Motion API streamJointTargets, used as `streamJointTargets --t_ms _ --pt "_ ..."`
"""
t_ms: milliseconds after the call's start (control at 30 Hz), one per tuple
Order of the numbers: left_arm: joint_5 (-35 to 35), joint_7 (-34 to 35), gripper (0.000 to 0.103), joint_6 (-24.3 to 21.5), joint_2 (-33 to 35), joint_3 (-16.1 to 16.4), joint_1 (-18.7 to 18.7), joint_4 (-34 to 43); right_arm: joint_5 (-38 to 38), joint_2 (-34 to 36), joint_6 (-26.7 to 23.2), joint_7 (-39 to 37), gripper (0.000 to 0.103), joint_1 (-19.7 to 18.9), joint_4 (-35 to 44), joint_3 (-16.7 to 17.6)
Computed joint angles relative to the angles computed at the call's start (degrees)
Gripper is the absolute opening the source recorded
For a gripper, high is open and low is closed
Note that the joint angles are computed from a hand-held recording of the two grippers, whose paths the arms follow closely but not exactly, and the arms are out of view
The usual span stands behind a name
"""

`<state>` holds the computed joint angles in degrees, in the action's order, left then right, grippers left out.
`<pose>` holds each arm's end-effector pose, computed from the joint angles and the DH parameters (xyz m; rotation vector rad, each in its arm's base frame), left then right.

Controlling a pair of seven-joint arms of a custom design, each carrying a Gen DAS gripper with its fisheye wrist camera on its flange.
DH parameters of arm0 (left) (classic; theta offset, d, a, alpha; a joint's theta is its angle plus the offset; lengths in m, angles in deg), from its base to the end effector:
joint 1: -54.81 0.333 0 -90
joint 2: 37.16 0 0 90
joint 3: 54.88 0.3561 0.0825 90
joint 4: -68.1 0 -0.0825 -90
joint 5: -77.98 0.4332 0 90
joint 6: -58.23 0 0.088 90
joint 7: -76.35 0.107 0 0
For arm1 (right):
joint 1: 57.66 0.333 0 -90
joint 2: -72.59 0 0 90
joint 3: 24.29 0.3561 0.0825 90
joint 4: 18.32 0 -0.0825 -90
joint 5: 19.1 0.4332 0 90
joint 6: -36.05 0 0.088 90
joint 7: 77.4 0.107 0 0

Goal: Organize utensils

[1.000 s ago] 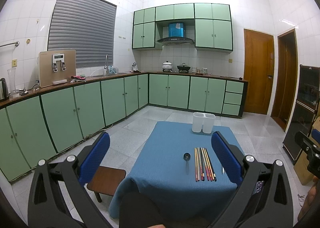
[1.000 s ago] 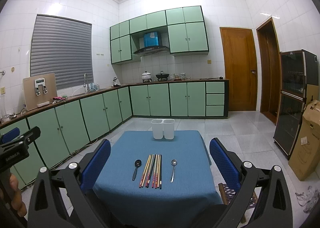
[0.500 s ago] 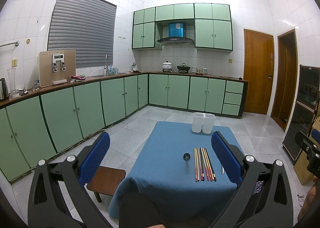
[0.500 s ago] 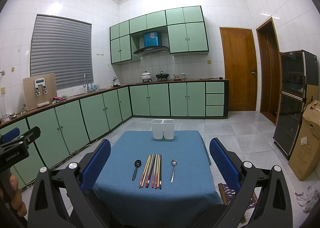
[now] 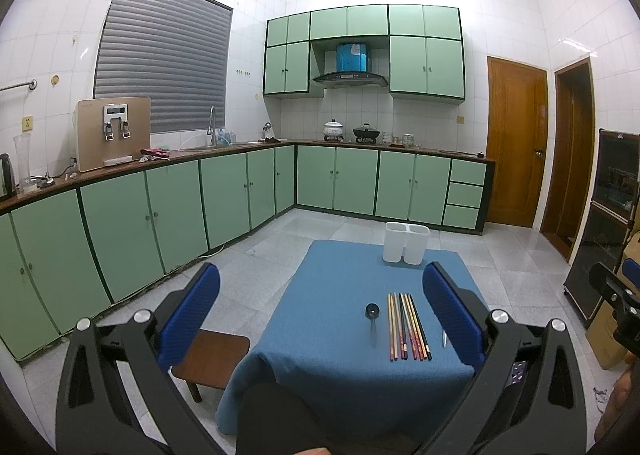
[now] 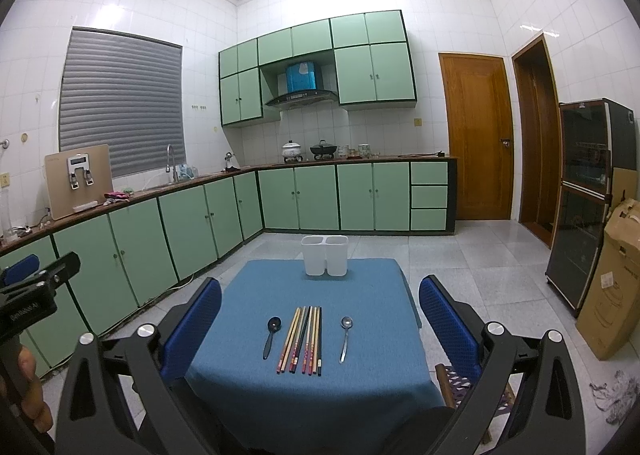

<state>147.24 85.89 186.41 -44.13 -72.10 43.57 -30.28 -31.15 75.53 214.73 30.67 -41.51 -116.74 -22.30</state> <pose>0.5439 -0.2789 0.7519 -1.6102 1.0602 -0.8225 0.6266 0.2233 0.7405 -1.4502 1.1783 -0.8152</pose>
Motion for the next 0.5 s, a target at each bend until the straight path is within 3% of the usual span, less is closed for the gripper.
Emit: streamJointTargets --t_ms 300,500 --pt "-0.9 0.3 0.098 0.6 0.0 0.3 0.2 -0.1 -3.0 0.5 -0.5 3.2 0.097 0.5 0.3 -0.5" --pt "-3.7 2.0 0.098 4.9 1.4 1.5 0.9 -0.4 -4.0 2.4 -2.0 4.6 0.097 0.9 1.9 -1.1"
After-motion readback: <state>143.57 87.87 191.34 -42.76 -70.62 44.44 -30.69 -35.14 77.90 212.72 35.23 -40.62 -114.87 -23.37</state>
